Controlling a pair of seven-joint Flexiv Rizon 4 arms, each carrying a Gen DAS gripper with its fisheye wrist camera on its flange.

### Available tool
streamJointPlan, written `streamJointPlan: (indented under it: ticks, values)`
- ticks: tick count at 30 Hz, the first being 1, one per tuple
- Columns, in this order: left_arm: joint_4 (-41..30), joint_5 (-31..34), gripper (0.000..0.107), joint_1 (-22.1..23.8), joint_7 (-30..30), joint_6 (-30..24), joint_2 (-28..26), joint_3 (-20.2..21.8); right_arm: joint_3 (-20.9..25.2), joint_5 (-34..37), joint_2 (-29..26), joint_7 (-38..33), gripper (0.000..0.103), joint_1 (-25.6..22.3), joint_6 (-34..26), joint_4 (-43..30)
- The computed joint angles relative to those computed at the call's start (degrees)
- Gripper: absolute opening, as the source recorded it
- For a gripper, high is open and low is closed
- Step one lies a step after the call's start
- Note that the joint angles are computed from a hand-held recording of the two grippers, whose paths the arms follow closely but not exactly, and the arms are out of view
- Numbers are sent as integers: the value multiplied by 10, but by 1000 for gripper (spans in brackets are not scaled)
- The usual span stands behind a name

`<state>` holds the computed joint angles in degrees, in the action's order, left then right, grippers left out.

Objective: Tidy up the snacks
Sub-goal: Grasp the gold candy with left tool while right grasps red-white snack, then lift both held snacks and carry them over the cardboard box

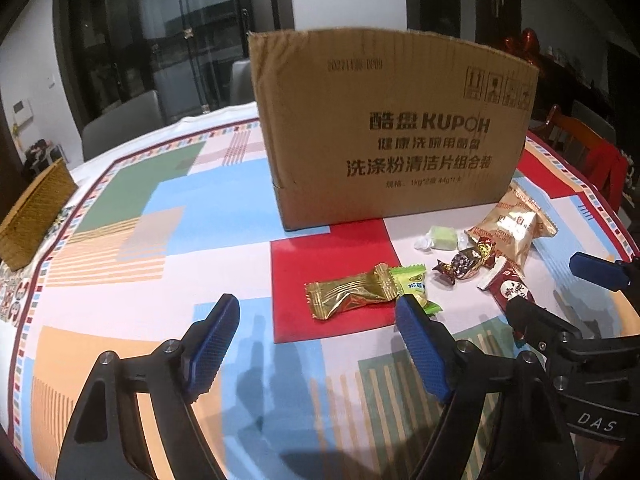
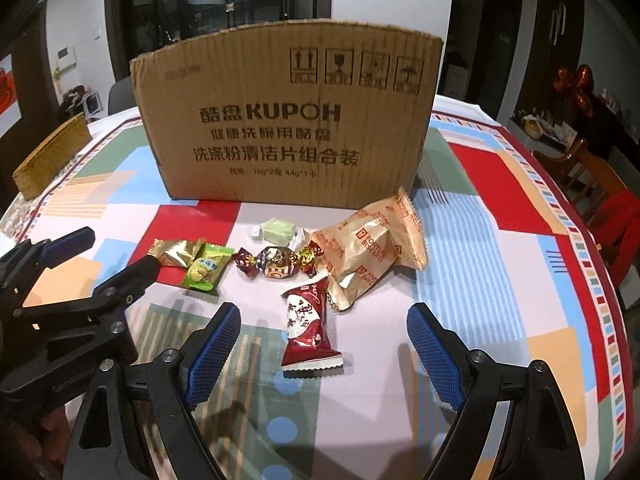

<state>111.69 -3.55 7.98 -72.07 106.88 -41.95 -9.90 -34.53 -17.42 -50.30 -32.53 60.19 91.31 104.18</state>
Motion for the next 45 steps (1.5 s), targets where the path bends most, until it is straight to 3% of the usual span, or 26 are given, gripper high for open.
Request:
streamJointPlan:
  ticks: [12, 18, 25, 27, 29, 31, 45]
  values:
    - [-46, -15, 77, 19, 24, -59, -29, -31, 49, -28, -5, 10, 76, -49, -24, -32]
    - [-58, -27, 75, 18, 37, -74, -38, -38, 74, -41, -5, 17, 66, -73, -27, -40]
    - [-57, -38, 58, 22, 47, -82, -40, -45, 92, -50, -5, 20, 50, -91, -24, -40]
    - [-53, -37, 50, 27, 49, -80, -39, -53, 92, -50, -6, 19, 41, -92, -17, -38]
    - [-51, -37, 32, 30, 51, -80, -38, -58, 94, -50, -5, 16, 28, -92, -18, -39]
    - [-50, -38, 22, 33, 53, -85, -36, -62, 96, -50, -4, 13, 24, -94, -15, -39]
    - [-22, -38, 18, 29, 39, -66, -11, -55, 68, -27, 2, 3, 23, -66, 5, -23]
